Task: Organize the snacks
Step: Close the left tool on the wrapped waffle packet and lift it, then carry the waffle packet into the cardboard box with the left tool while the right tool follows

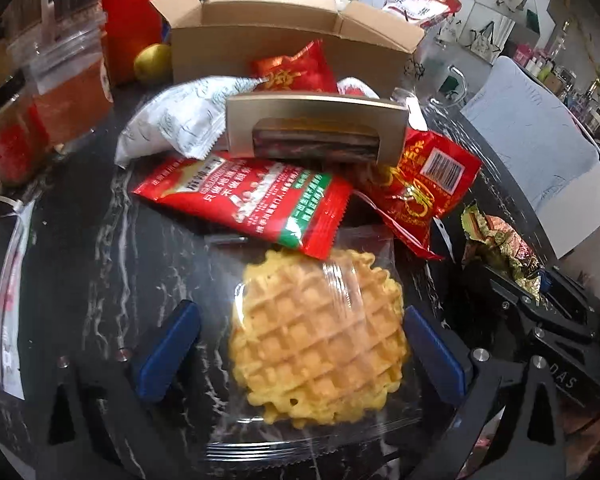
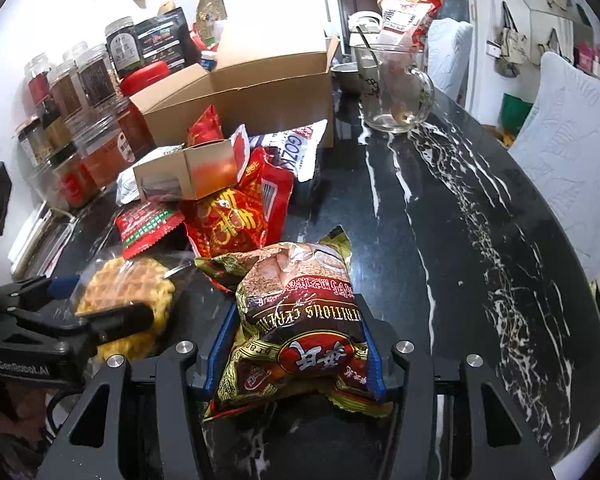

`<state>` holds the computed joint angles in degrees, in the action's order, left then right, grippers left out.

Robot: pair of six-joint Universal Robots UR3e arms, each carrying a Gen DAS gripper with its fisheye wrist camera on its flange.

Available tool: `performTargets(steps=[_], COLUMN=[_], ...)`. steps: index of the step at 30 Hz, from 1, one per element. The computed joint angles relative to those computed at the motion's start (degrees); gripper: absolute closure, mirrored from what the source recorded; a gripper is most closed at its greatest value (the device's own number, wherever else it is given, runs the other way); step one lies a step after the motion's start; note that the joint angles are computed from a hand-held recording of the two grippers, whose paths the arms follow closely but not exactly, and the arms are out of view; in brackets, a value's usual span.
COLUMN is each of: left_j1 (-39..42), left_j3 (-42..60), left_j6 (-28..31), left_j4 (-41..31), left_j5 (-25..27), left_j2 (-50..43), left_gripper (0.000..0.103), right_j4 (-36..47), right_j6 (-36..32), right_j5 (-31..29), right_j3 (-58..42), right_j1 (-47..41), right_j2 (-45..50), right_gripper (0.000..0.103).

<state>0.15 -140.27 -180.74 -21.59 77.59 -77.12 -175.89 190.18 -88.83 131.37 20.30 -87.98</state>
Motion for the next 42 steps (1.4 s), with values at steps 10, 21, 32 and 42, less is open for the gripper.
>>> performTargets(steps=[10, 21, 32, 42], left_j1=[-12.76, -8.62, 0.24, 1.25], left_j3=[4.89, -2.61, -2.85, 1.79], left_j6=[-4.33, 2.15, 8.23, 8.02], left_j4=[4.16, 10.04, -3.33, -2.29], left_j5=[14.50, 9.45, -0.31, -1.28], left_j2=[-8.62, -2.50, 14.05, 15.06], left_gripper=[0.000, 0.021, 0.022, 0.022], right_j4=[0.24, -1.08, 0.03, 1.07], right_j6=[0.53, 0.77, 1.12, 1.31], right_j5=[0.23, 1.56, 1.12, 0.54], right_j3=[0.38, 1.15, 0.89, -4.50], right_j1=[-0.17, -0.99, -0.50, 2.33], right_j2=[-0.18, 0.66, -3.33, -3.38], right_gripper=[0.050, 0.050, 0.050, 0.050])
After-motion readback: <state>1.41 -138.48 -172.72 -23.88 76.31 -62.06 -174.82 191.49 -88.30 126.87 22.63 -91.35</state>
